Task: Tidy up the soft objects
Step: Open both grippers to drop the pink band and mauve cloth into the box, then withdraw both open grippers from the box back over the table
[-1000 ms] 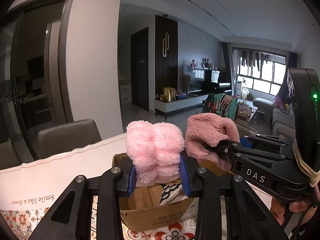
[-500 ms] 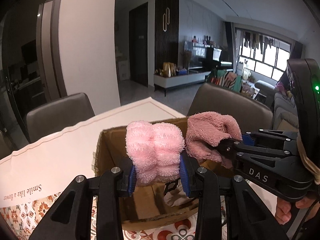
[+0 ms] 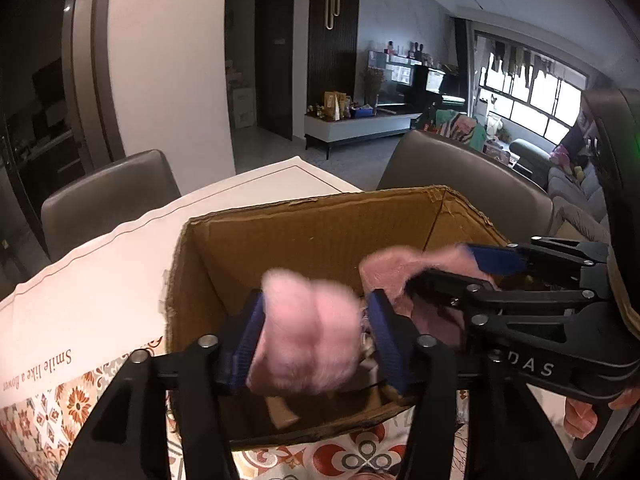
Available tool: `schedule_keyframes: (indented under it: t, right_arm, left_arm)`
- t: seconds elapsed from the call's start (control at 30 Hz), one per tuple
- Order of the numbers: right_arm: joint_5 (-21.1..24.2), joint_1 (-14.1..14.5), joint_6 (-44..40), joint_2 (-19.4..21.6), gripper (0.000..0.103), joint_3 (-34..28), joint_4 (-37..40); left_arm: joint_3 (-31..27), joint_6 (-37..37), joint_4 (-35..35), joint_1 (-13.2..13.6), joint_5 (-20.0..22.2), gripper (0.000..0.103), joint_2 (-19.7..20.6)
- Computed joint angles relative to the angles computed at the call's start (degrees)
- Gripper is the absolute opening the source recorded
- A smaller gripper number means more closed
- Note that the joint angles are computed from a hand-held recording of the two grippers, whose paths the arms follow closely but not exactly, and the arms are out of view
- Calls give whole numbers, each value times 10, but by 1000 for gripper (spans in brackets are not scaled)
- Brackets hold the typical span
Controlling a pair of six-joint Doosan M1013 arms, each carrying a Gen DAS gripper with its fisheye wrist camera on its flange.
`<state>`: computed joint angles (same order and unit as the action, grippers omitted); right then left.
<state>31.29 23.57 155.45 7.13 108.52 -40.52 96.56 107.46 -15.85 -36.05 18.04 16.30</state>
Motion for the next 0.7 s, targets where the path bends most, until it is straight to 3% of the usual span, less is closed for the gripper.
schedule_keyframes:
  t: [0.43, 0.7]
  right_arm:
    - [67, 31, 94, -25, 45, 5, -75]
    - [110, 69, 175, -56, 45, 23, -144]
  left_arm:
    - [31, -62, 79, -10, -22, 64, -44]
    - [65, -115, 127, -18, -57, 64, -82]
